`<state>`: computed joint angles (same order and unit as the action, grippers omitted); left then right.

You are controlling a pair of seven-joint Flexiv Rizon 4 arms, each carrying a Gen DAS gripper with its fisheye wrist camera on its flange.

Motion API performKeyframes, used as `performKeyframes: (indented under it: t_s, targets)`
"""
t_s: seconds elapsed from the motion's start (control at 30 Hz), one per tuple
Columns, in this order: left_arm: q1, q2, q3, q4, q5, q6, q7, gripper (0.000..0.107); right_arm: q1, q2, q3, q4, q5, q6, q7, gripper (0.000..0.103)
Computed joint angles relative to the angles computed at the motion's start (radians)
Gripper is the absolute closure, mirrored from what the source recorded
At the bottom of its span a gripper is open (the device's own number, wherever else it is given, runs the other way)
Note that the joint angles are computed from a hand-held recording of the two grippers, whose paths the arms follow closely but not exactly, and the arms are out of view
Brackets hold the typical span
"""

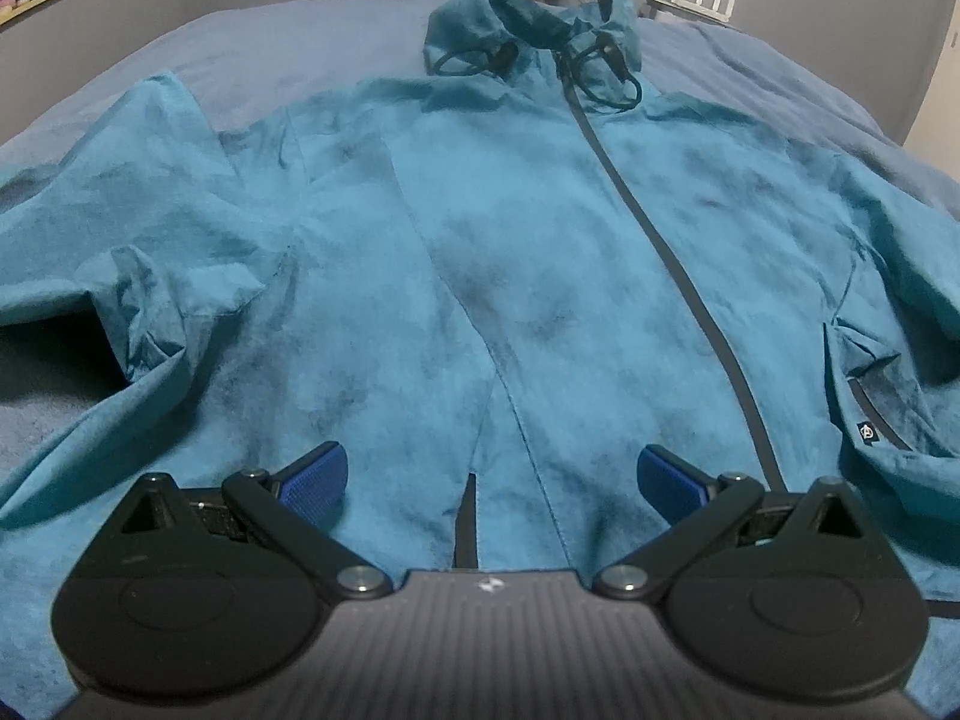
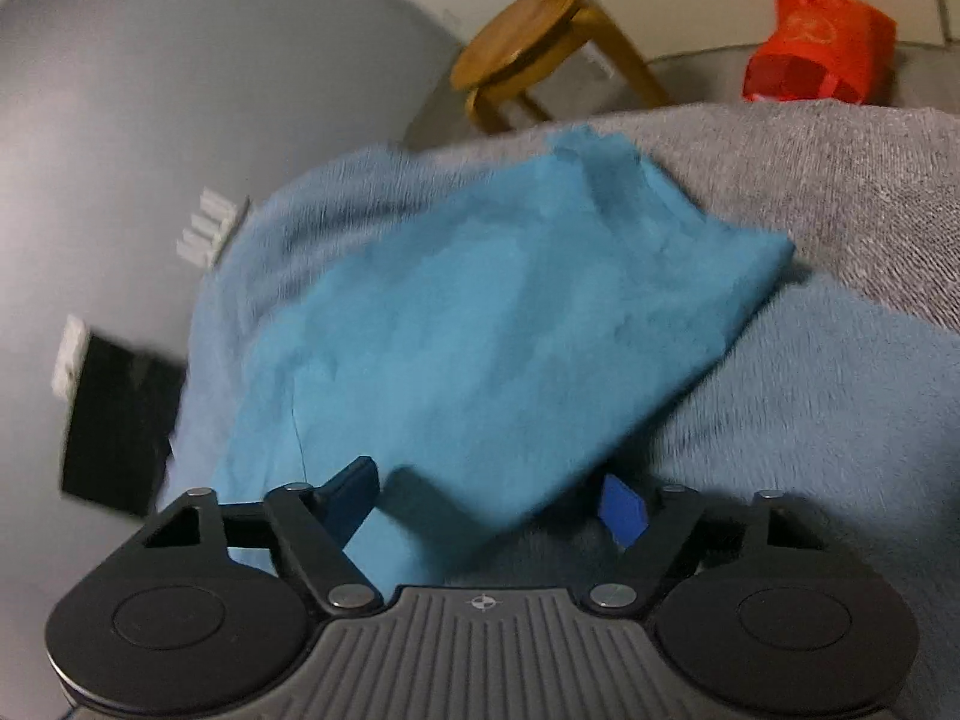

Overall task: Fold large clothes
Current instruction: 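Grasp the jacket sleeve nearest the right tool with the right tool, then lift the held sleeve and fold it across the jacket body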

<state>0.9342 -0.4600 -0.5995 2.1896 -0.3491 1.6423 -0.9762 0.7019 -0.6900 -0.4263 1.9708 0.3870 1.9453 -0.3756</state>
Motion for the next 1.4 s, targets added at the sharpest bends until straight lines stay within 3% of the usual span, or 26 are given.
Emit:
performKeyframes:
  t_s: [0.1, 0.23, 0.33, 0.43, 0.57, 0.77, 0.97, 1.17, 1.33, 1.4]
  targets:
    - [-0.045, -0.004, 0.05, -0.019, -0.011, -0.022, -0.005, 0.004, 0.023, -0.08, -0.062, -0.054, 0.071, 0.042, 0.031, 0.04]
    - [-0.113, -0.015, 0.12, -0.042, -0.044, -0.033, 0.001, 0.004, -0.048, -0.145, -0.023, -0.131, 0.148, 0.126, 0.07, 0.076]
    - [-0.146, -0.023, 0.149, -0.046, -0.046, 0.001, 0.005, 0.004, -0.029, -0.156, -0.056, -0.162, 0.221, 0.14, 0.041, 0.087]
    - [-0.162, -0.024, 0.169, -0.047, -0.029, 0.019, -0.01, 0.004, 0.053, -0.157, -0.174, -0.171, 0.248, 0.106, -0.063, 0.09]
    - [-0.174, -0.026, 0.188, -0.054, -0.013, 0.021, -0.035, 0.004, 0.121, -0.125, -0.267, -0.185, 0.247, 0.097, -0.163, 0.095]
    - [-0.136, -0.029, 0.156, -0.043, 0.034, 0.048, -0.057, 0.004, 0.237, -0.104, -0.418, -0.278, 0.185, 0.057, -0.337, 0.095]
    - [-0.105, -0.035, 0.136, -0.041, 0.08, 0.055, -0.085, 0.004, 0.292, -0.105, -0.451, -0.446, 0.062, 0.037, -0.494, 0.095]
    - [-0.071, -0.044, 0.108, -0.04, 0.116, 0.061, -0.104, 0.004, 0.223, -0.105, -0.234, -0.651, -0.131, -0.011, -0.623, 0.095]
    - [-0.042, -0.056, 0.083, -0.044, 0.131, 0.063, -0.122, 0.004, 0.079, -0.176, 0.1, -0.862, -0.373, -0.118, -0.687, 0.095]
    - [-0.039, -0.061, 0.083, -0.049, 0.136, 0.066, -0.131, 0.004, 0.061, -0.209, 0.198, -0.908, -0.478, -0.161, -0.678, 0.095]
